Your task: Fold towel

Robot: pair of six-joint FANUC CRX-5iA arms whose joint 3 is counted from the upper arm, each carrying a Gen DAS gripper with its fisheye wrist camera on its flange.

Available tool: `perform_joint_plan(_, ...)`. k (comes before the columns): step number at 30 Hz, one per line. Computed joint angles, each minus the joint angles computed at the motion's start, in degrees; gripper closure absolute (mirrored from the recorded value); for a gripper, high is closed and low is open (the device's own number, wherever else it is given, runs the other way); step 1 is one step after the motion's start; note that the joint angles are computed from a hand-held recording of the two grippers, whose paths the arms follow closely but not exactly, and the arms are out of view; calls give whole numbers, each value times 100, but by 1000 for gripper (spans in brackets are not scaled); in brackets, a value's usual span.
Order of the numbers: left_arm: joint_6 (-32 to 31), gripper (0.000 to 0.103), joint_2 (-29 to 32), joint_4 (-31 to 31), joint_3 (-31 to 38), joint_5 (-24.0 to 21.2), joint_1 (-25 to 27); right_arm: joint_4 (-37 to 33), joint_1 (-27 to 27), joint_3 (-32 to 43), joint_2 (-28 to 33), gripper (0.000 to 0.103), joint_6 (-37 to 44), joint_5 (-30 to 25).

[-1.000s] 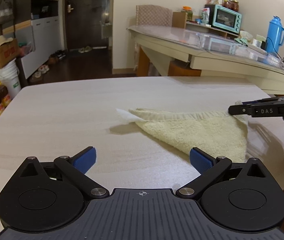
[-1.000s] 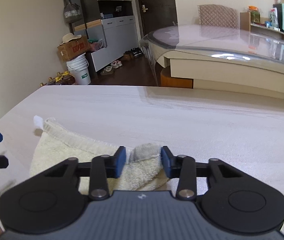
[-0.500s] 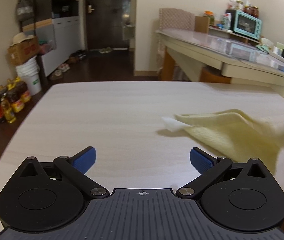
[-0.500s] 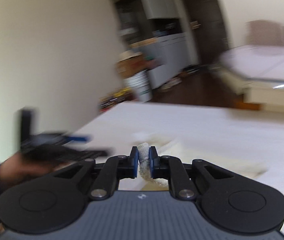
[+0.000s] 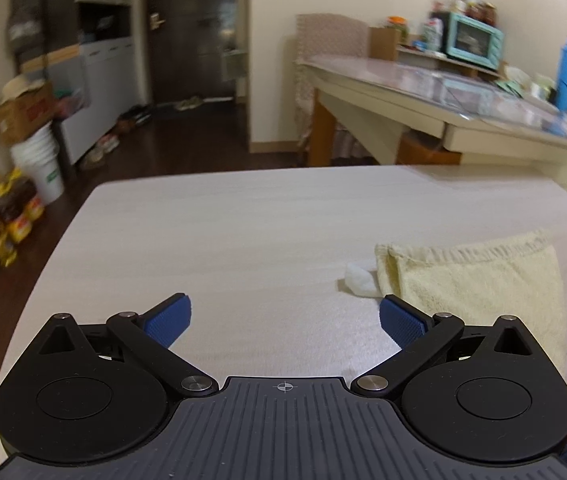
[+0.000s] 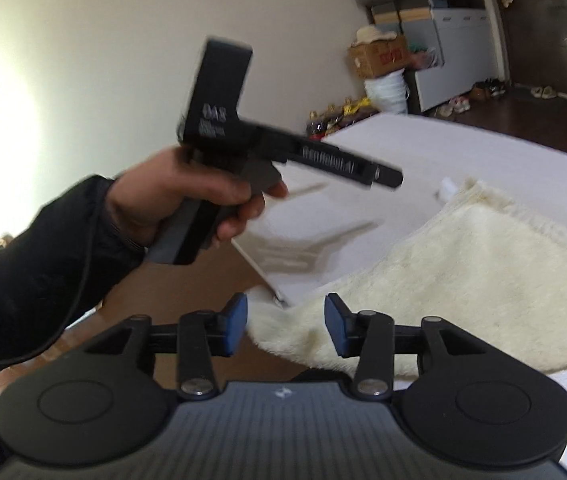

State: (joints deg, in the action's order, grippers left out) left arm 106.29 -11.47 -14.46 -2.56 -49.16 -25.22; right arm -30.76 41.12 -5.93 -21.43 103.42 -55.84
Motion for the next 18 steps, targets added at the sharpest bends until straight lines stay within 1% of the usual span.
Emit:
perform_joint_plan(2,-474,1,84,263,-8,179,108,260,37,-73,-90,56,-151,253)
perform_joint_plan(3,-780,2,167,482,5,261,185,433,73,-110,-111,54,-255,372)
perform_joint_plan(4,-1104,5,262,718,27,332,262,633,15,-105,-89,51,-381,467)
perform_joint_plan(5,-1426,8,361,952,53,391,332,699,-14,-97,-68,51,-436,494)
perform_joint_plan(6,-1742,22,461,1219,72,408,400,765,-48,-89,-46,51,-491,522)
perform_joint_plan(7,-2048,38,564,1485,94,403,462,842,-115,-86,-15,51,-552,562)
perform_joint_plan(9,-2522,43,739,1870,145,369,563,928,-236,-87,22,51,-645,623)
perform_joint_plan(10,-2804,50,791,2070,111,433,610,942,-292,-91,31,51,-679,645)
perform_joint_plan(12,-3425,55,867,2657,-16,516,743,982,-372,-89,57,51,-748,677)
perform_joint_plan(13,-3667,56,899,2911,-69,532,795,1008,-400,-83,74,50,-783,685)
perform_joint_plan(15,-4034,59,961,3197,-111,532,844,1043,-508,-35,144,49,-804,644)
perform_joint_plan(17,-4271,61,1008,3352,-114,459,865,1068,-563,26,229,47,-806,611)
perform_joint_plan(18,-4477,66,1044,3511,-132,398,887,1096,-558,7,207,45,-829,588)
